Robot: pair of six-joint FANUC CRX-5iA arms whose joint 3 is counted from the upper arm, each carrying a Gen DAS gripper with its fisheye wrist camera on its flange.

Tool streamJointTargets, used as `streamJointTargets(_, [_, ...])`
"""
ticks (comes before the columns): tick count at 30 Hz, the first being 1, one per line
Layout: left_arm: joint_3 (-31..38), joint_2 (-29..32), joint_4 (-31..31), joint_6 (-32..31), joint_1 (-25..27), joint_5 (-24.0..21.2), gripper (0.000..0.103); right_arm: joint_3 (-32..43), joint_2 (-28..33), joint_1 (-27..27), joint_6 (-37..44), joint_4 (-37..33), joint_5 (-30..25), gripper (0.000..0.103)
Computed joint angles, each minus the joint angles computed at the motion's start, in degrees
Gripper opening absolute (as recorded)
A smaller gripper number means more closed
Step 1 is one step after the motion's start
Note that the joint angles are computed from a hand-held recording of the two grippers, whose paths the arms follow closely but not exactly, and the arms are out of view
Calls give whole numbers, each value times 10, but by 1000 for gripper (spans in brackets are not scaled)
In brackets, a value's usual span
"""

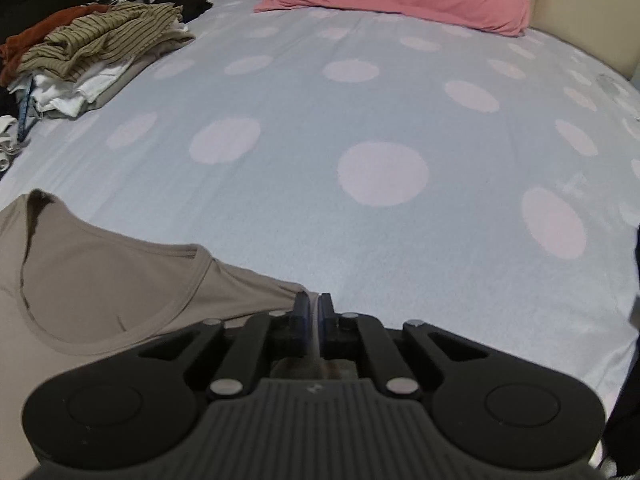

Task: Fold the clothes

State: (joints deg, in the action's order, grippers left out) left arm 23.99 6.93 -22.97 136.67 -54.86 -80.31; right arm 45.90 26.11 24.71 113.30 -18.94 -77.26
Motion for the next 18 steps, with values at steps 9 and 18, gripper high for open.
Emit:
streamJointTargets(9, [-5, -15, -15, 48, -8, -4, 79, -60, -84, -90, -11, -91, 27, 31])
streamJointTargets(18, [20, -6, -38, 65, -28, -18, 79, -295, -307, -266, 21, -40, 37, 33])
